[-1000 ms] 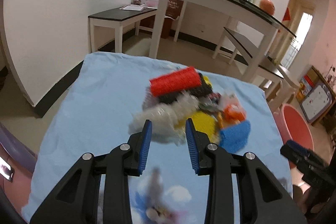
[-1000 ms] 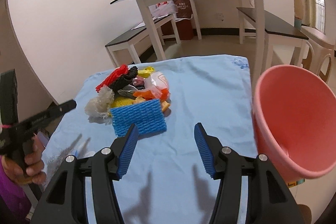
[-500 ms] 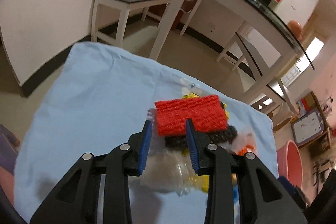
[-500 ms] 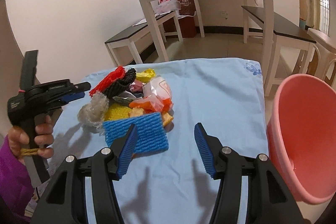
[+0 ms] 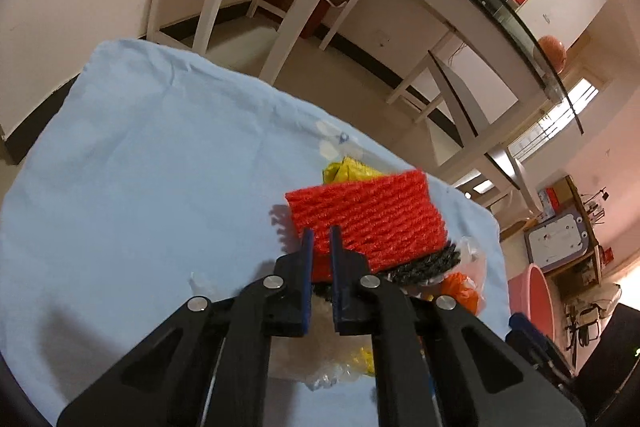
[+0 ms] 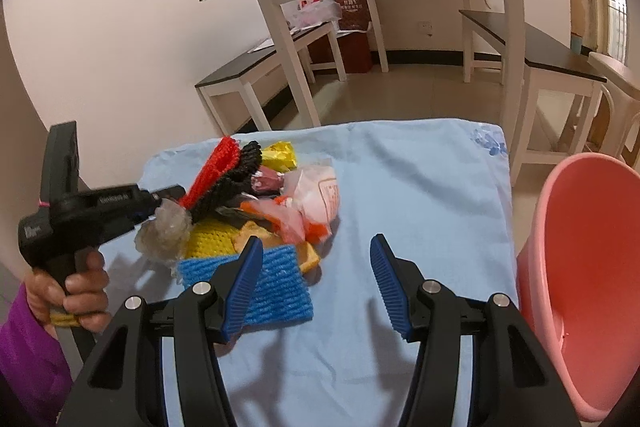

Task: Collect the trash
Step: 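Grasp the red foam mesh sleeve with the left tool, then grasp the pink plastic bag with the right tool while the left tool holds the red mesh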

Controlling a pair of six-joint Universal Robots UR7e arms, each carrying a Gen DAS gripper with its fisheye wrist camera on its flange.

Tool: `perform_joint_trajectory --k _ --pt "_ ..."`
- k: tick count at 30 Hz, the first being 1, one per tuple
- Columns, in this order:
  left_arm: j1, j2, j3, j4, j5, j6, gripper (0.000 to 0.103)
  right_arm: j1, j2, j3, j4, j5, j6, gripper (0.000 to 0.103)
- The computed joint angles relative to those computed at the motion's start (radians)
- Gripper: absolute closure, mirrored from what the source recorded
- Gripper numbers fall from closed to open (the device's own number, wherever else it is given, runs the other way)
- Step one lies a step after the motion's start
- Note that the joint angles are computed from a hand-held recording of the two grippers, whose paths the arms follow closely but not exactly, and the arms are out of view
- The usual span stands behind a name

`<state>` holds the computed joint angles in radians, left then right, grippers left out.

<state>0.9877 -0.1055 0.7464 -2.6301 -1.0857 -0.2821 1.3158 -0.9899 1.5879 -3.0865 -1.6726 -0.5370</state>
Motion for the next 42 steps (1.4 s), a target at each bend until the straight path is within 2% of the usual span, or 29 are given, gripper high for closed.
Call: perform_joint_trajectory --k 6,11,16,22,26,30,33,37,38,39,41,42 --pt "-0.025 -0.008 0.048 -0.097 0.045 0.044 0.100 0.008 0.015 -0.032 0.047 -0.009 -0.026 0.048" --pt "-0.039 -0.048 0.123 -0.174 0.066 0.075 0.101 0.020 0.017 -0.031 0.031 -0.006 -0.043 0.047" --pt "-0.039 -0.079 0.171 -0.206 0.064 0.078 0.101 0.033 0.030 -0.045 0.028 -0.035 -0.052 0.042" --pt "-0.030 -0.104 0.219 -0.229 0.054 0.089 0.101 0.039 0.054 -0.095 0.081 -0.057 -0.036 0.040" --pt "-0.032 -0.114 0.241 -0.258 0.056 0.118 0.100 0.042 0.076 -0.136 0.114 -0.053 -0.025 0.034" --pt "-0.038 -0.117 0.251 -0.285 0.052 0.168 0.100 0.043 0.095 -0.171 0.144 -0.046 -0.021 0.033" --pt "-0.040 -0.129 0.272 -0.291 0.036 0.181 0.100 0.044 0.114 -0.197 0.161 -0.056 -0.019 0.029" --pt "-0.044 -0.149 0.308 -0.308 0.028 0.189 0.100 0.042 0.142 -0.229 0.174 -0.084 -0.023 0.029" --pt "-0.046 -0.156 0.321 -0.311 0.025 0.188 0.100 0.040 0.145 -0.233 0.175 -0.081 -0.021 0.041" --pt "-0.047 -0.160 0.328 -0.312 0.023 0.188 0.100 0.039 0.144 -0.232 0.178 -0.078 -0.020 0.062" --pt "-0.052 -0.172 0.351 -0.319 0.024 0.190 0.100 0.039 0.148 -0.241 0.197 -0.087 -0.015 0.080" --pt "-0.054 -0.176 0.360 -0.323 0.026 0.192 0.100 0.037 0.144 -0.238 0.195 -0.080 -0.011 0.083"
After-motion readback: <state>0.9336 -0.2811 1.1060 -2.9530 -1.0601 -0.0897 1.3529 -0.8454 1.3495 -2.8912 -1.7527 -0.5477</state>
